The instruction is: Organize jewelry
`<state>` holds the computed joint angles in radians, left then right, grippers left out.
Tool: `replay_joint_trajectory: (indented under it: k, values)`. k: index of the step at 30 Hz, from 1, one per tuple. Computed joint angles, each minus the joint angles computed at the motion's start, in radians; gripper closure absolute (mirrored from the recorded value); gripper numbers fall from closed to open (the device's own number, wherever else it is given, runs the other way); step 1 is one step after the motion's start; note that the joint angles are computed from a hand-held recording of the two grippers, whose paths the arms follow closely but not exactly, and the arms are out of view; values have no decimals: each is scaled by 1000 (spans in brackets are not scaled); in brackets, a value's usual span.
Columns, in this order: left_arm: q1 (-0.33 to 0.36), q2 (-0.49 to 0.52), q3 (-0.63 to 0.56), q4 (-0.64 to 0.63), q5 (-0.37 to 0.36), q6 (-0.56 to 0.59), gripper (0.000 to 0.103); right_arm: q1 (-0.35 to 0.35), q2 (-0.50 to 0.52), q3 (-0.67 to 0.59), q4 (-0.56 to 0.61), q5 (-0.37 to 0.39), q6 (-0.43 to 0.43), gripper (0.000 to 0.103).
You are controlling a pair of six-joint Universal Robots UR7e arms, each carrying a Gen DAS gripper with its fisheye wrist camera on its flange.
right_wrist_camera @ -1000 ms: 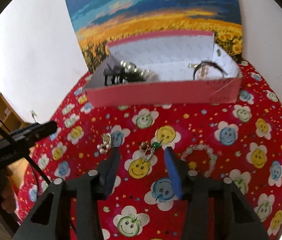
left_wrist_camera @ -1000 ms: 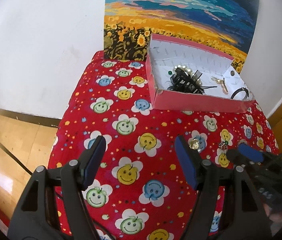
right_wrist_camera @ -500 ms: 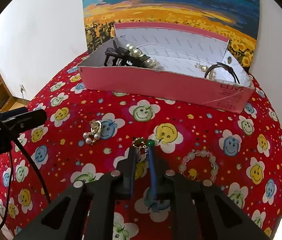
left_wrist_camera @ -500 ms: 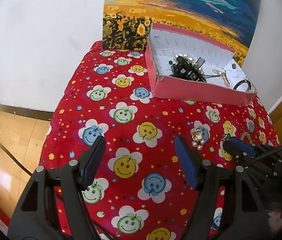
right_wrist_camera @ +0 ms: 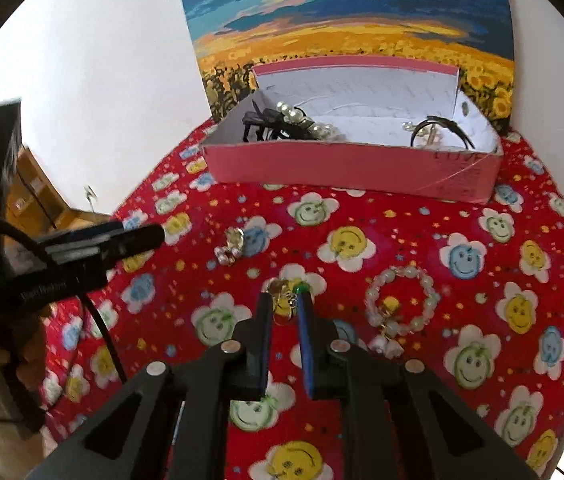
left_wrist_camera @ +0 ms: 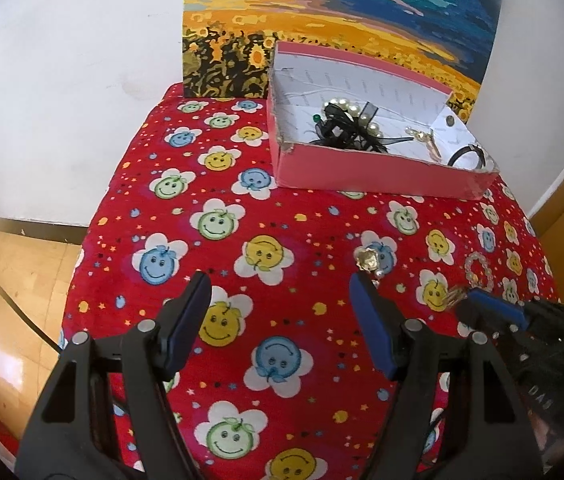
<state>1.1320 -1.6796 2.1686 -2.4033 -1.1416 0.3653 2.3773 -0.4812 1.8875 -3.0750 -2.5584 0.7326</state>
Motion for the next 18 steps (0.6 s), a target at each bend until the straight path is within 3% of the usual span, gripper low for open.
replay_joint_trajectory:
  k: [4, 14, 18]
  values:
    - [-4, -9, 5, 5, 1, 3, 38, 2, -4, 19, -2, 16, 25, 76]
    - [-3, -14, 6, 8, 8, -7, 38, 14, -1, 6, 88, -19, 41, 76]
    - [4, -16, -2, 21, 3, -11, 38, 0, 3, -19, 194, -65, 92, 76]
